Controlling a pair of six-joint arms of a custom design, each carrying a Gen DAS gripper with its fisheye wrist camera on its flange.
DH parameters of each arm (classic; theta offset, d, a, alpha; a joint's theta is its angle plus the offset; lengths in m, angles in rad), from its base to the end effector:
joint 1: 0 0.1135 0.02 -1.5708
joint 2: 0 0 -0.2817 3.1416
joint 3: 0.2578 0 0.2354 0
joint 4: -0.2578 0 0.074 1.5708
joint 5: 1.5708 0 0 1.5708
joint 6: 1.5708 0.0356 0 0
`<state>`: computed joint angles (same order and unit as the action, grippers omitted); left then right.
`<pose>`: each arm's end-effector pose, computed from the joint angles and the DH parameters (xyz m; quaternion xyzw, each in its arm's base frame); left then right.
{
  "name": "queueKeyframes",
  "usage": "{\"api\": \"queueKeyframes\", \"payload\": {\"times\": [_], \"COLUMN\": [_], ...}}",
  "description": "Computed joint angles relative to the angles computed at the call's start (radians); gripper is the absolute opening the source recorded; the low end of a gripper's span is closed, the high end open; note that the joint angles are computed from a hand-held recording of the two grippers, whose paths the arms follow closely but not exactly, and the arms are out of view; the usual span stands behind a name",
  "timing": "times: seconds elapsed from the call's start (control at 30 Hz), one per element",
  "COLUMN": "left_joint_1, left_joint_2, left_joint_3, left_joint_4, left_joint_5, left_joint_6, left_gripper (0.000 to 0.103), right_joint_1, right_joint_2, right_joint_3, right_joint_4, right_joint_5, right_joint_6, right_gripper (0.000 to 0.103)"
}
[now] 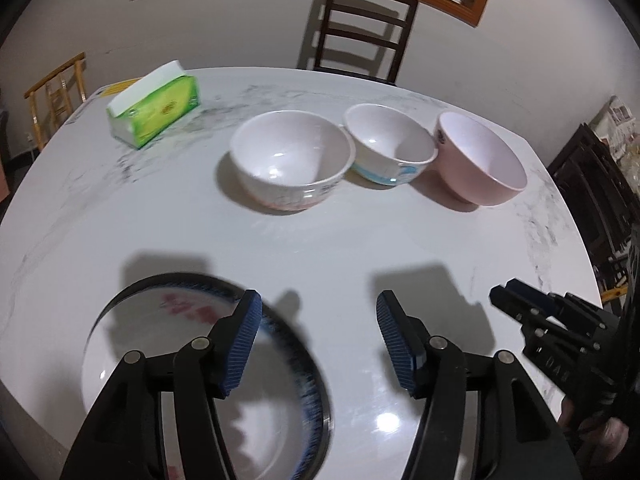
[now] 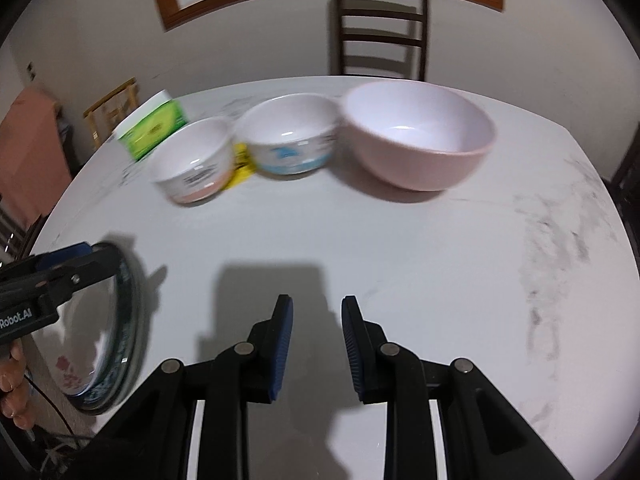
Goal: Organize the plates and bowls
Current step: 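Open both grippers and pull them back from the plate stack, then reach both grippers to the pink bowl rim and close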
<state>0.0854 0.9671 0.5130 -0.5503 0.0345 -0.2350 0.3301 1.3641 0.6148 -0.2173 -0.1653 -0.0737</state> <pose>0.1493 0.0115 0.2070 -0.1484 0.9485 -0.0374 0.2774 0.2173 0.0806 0.1883 -0.2149 0.9272 0.1161 0.2840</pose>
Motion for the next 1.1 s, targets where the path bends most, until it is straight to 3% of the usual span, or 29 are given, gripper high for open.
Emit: {"api": "queueKeyframes", "payload": {"times": [0.3, 0.4, 0.47, 0.57, 0.77, 1.1], "left_joint_1": [-0.141, -0.168, -0.187, -0.218, -0.215, -0.191], "left_joint_2": [0.201, 0.266, 0.307, 0.367, 0.508, 0.683], "left_joint_3": [0.134, 0.213, 0.267, 0.341, 0.494, 0.593], "left_joint_4": [0.037, 0.024, 0.023, 0.017, -0.004, 0.020], "left_joint_5": [0.012, 0.030, 0.040, 0.039, 0.131, 0.243], "left_joint_6": [-0.092, -0.113, -0.128, -0.149, -0.221, -0.367], "left_gripper": [0.057, 0.059, 0.066, 0.066, 0.066, 0.064], "right_joint_1": [-0.221, -0.260, -0.278, -0.301, -0.302, -0.309], "right_joint_2": [0.110, 0.134, 0.160, 0.200, 0.305, 0.494], "right_joint_3": [0.177, 0.247, 0.306, 0.381, 0.532, 0.741], "right_joint_4": [-0.097, -0.125, -0.153, -0.184, -0.261, -0.350], "right_joint_5": [-0.111, -0.122, -0.121, -0.144, -0.123, -0.120], "right_joint_6": [-0.098, -0.109, -0.116, -0.120, -0.112, -0.072], "right_gripper": [0.026, 0.032, 0.036, 0.037, 0.037, 0.037]}}
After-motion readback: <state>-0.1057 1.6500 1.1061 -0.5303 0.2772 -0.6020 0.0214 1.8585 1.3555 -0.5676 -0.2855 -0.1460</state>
